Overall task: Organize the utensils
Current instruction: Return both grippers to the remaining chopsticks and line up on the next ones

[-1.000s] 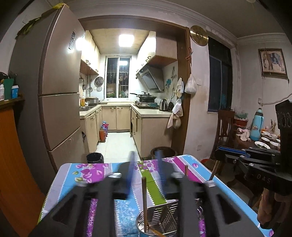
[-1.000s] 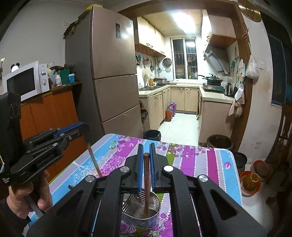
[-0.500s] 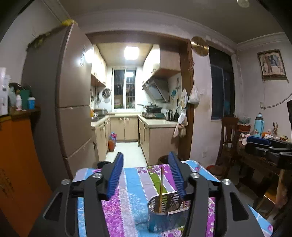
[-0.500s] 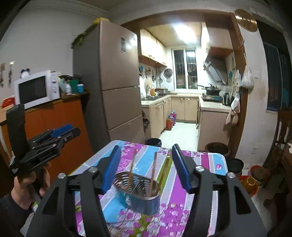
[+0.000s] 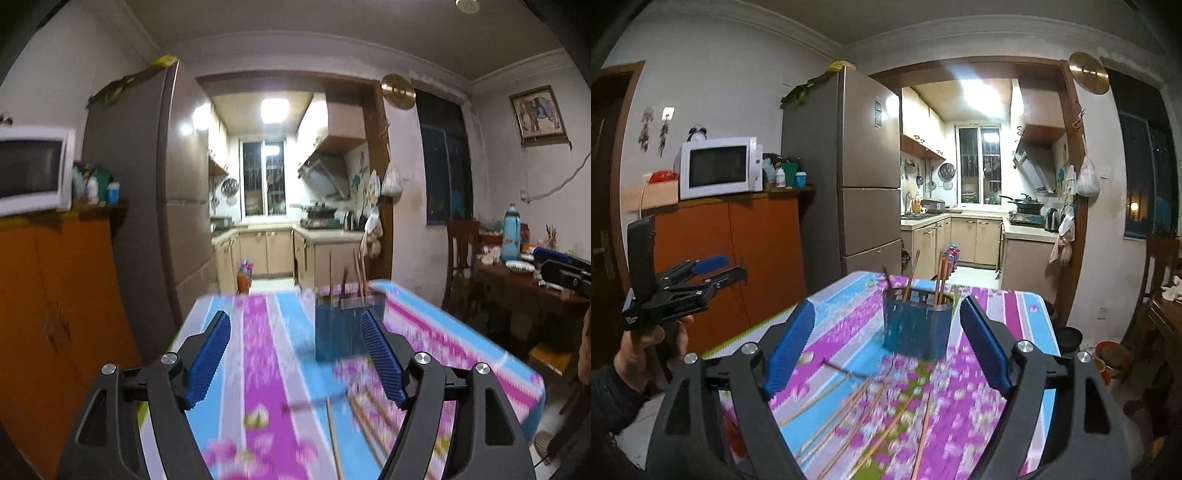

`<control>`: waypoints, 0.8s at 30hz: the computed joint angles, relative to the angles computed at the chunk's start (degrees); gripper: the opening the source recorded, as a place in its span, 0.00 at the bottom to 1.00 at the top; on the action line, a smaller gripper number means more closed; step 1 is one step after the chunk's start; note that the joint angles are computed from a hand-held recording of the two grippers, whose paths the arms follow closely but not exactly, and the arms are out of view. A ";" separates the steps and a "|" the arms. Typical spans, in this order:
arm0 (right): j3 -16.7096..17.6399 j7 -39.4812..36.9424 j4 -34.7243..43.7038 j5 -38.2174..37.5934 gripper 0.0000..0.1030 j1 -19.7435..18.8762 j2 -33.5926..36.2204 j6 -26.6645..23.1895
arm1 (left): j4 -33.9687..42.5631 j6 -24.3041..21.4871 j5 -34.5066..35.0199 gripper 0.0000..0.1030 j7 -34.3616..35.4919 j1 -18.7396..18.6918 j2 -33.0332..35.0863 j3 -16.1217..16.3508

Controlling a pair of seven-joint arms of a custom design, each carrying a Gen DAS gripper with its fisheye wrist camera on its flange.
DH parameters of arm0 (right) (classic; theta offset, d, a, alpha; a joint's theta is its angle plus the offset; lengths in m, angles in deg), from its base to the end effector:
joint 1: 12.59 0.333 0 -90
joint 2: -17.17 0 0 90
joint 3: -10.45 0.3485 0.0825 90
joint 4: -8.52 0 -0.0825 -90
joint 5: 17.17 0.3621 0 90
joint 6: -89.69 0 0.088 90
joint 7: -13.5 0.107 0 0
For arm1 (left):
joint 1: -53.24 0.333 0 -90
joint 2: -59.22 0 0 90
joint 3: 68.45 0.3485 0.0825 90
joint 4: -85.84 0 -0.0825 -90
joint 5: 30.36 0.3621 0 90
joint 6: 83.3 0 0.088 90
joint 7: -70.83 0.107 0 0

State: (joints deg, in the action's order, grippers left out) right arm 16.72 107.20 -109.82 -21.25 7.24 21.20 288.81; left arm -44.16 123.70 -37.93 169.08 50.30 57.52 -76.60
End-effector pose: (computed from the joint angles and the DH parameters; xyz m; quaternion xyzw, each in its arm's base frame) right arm 0.5189 0.2610 0.6118 -0.6683 0.4099 -0.3189 0.5326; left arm 0.5221 -0.0864 0.5885 -0.4978 0.5931 -0.4669 0.4271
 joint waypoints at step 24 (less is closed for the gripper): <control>-0.12 -10.87 -17.51 25.10 0.64 6.87 1.67 9.15 | -13.02 1.79 -2.19 0.34 1.98 -8.78 9.05 -1.66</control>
